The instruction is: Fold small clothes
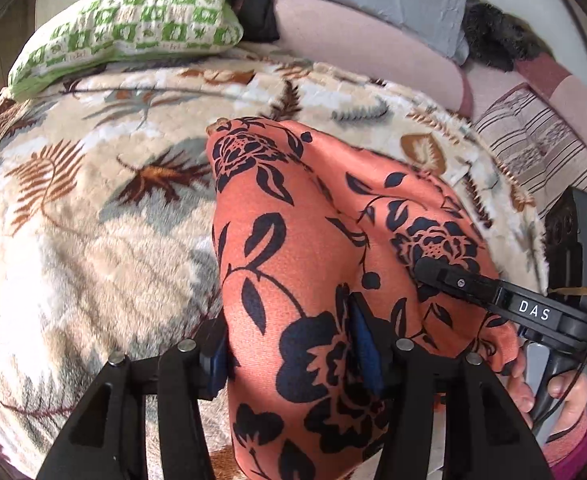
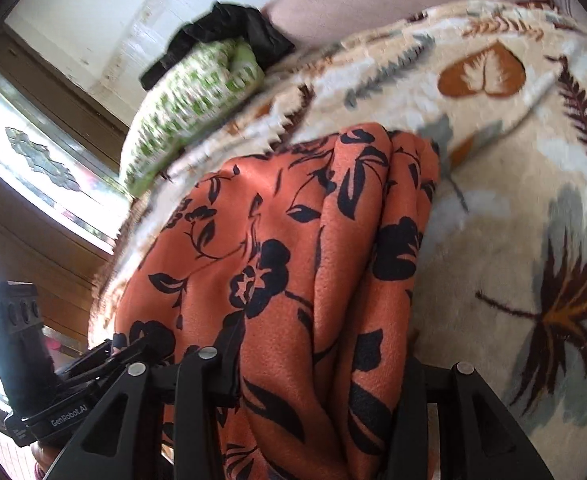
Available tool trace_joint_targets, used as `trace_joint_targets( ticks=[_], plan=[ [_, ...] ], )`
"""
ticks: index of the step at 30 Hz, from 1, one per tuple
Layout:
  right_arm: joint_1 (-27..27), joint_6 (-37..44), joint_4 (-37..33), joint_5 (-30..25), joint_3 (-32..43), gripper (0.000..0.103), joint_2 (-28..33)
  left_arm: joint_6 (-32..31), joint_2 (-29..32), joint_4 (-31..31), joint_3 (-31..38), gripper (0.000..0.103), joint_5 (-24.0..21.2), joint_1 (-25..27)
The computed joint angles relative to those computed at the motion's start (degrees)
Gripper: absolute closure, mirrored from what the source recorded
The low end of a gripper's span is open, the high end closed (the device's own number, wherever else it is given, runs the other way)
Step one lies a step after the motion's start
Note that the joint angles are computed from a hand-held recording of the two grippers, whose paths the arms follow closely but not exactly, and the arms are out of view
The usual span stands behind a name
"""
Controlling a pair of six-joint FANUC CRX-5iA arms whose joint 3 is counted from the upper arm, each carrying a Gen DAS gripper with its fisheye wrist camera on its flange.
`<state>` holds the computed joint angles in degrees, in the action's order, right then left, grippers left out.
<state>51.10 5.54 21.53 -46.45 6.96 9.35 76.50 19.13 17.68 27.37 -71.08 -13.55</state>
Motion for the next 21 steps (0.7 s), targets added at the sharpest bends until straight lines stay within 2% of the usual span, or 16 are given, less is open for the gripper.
trace_joint_targets(
  ticks=[2,4,7,12,16,18,21],
  plan=[
    [0.9,-3.2,3.7,-0.5,-1.2,0.050,-0.4,0.7,-1.5,-0.8,-1.8,0.034,2.1,0.0],
    [1.8,-3.5,4.8,-3.3,-0.2,0.047,-0.6,1.1,-3.0,-3.7,-1.8,0.034,2.6,-0.6],
    [4.1,-5.9,9.2,-8.1,-0.8,0.047,-1.9,3.7,-7.7,-11.0,-3.8,0.033,5.1,-2.2],
    [10.1,-9.5,21.0,-17.9,-1.1,0.046,-4.3,9.3,-13.4,-23.6,-3.7,0.021,6.3,-5.9],
    [14.1,-5.3,23.8,-29.1,6.2,0.046,-1.8,11.8,-15.2,-31.3,0.1,0.019,5.0,-9.1],
    [15.6,-3.8,25.1,-33.2,9.5,0.045,-0.5,12.0,-16.3,-32.5,1.0,0.018,5.0,-9.7],
    [17.3,-2.4,26.2,-37.5,14.0,0.044,1.0,13.0,-17.9,-32.2,2.1,0.011,6.0,-9.7]
  ],
)
